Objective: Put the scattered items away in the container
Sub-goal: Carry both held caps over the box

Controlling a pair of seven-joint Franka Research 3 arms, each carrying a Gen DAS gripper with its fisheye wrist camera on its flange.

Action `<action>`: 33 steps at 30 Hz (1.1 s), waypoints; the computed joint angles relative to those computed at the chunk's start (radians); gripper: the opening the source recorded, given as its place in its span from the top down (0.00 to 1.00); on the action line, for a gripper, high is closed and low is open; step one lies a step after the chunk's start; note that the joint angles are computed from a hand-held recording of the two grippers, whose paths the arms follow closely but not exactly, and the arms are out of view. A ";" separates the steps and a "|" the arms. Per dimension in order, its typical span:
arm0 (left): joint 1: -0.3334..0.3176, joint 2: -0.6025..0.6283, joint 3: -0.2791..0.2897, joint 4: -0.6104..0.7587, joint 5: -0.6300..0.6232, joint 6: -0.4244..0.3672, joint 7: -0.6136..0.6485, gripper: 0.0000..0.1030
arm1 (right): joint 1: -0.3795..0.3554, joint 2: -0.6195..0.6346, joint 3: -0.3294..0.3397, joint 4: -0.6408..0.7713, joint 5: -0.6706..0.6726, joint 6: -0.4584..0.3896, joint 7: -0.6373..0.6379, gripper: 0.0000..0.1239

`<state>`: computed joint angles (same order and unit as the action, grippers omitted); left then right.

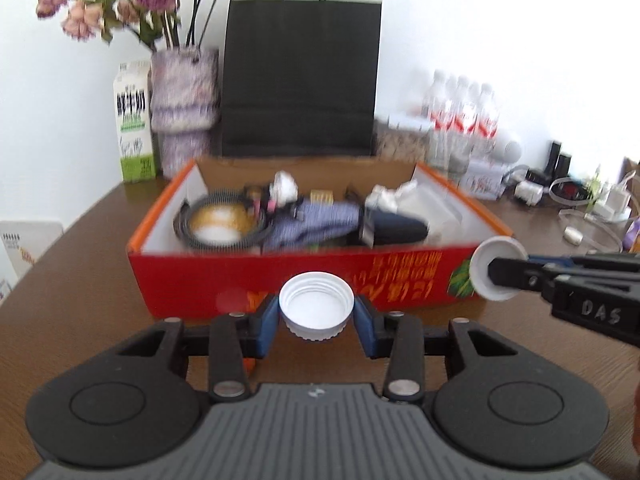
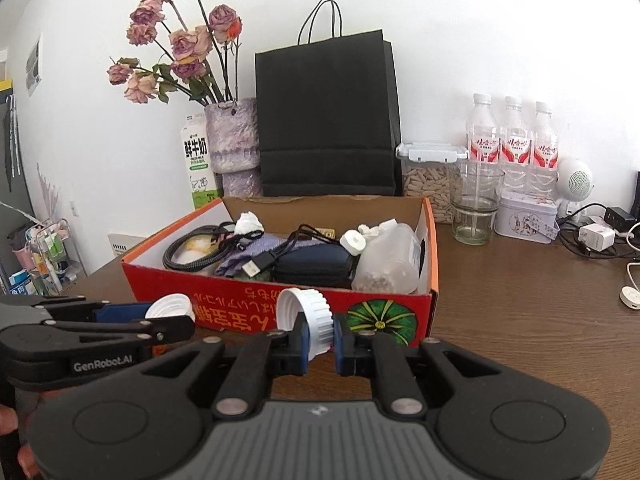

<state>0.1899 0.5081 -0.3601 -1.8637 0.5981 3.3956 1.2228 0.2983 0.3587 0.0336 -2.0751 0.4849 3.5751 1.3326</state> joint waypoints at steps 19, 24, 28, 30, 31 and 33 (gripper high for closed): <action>-0.027 0.308 -0.103 0.500 -0.033 -0.112 0.080 0.60 | 0.075 0.238 -0.162 0.420 0.132 -0.149 -0.018 0.91; -0.084 0.397 -0.085 0.631 -0.087 -0.186 0.173 0.60 | 0.082 0.327 -0.194 0.522 0.110 -0.181 0.028 0.91; -0.107 0.428 -0.074 0.676 -0.127 -0.215 0.234 0.60 | 0.104 0.356 -0.245 0.554 0.085 -0.225 0.062 0.91; -0.121 0.423 -0.051 0.673 -0.153 -0.206 0.243 0.60 | 0.108 0.356 -0.257 0.552 0.063 -0.240 0.080 0.88; -0.131 0.416 -0.032 0.665 -0.169 -0.197 0.240 0.56 | 0.123 0.356 -0.278 0.550 0.058 -0.247 0.091 0.85; -0.152 0.396 0.009 0.641 -0.201 -0.165 0.233 0.35 | 0.126 0.345 -0.281 0.534 0.038 -0.246 0.107 0.52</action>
<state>0.0377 0.9044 -0.3512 -1.2225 0.3974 3.2307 1.4562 0.4246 0.7039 -0.2473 -1.5408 0.5231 3.3288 1.4398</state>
